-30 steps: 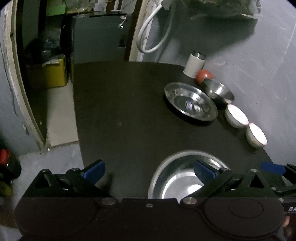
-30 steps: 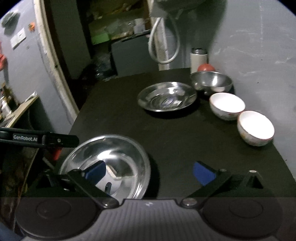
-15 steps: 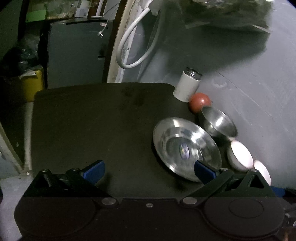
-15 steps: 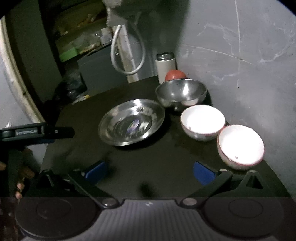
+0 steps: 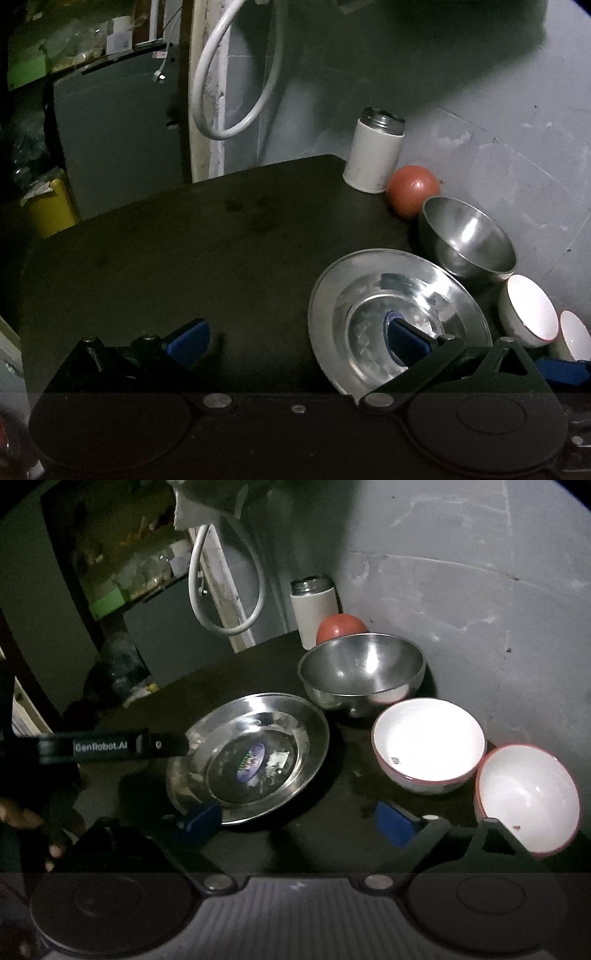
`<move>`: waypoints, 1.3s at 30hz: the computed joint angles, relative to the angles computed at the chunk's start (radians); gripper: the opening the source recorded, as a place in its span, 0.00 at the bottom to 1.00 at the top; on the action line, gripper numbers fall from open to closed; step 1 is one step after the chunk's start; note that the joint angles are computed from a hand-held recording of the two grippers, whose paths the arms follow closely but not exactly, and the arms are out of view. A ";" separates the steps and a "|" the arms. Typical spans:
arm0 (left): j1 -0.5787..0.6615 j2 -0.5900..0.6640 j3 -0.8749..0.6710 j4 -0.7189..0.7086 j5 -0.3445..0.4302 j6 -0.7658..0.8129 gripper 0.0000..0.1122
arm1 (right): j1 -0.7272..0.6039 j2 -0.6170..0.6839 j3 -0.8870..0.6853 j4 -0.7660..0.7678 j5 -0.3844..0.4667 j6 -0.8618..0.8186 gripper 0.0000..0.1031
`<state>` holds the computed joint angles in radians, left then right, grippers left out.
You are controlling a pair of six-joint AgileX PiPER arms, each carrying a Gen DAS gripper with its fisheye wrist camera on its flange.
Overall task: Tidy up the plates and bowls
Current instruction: 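Grasp the rim of the blue-logo steel plate with both grippers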
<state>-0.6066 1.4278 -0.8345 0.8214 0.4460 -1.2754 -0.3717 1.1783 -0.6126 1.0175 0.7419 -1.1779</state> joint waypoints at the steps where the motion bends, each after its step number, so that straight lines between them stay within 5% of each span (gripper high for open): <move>1: -0.001 0.003 -0.002 0.005 -0.003 -0.002 0.91 | 0.010 0.010 -0.002 0.006 -0.010 0.003 0.88; 12: -0.005 0.032 -0.025 -0.022 -0.021 0.008 0.85 | 0.079 0.079 -0.033 0.046 -0.079 0.036 0.66; 23: 0.003 0.058 -0.050 -0.132 -0.016 0.101 0.33 | 0.104 0.152 -0.072 0.040 -0.077 0.025 0.28; 28: 0.000 0.055 -0.043 -0.144 -0.008 0.099 0.17 | 0.108 0.142 -0.074 0.032 -0.087 0.035 0.24; 39: -0.071 -0.078 0.072 -0.049 0.010 -0.061 0.15 | 0.054 0.086 -0.040 0.028 -0.020 -0.013 0.24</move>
<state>-0.6773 1.3497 -0.7621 0.7725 0.4559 -1.3367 -0.3177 1.2642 -0.6530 1.0457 0.7215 -1.1909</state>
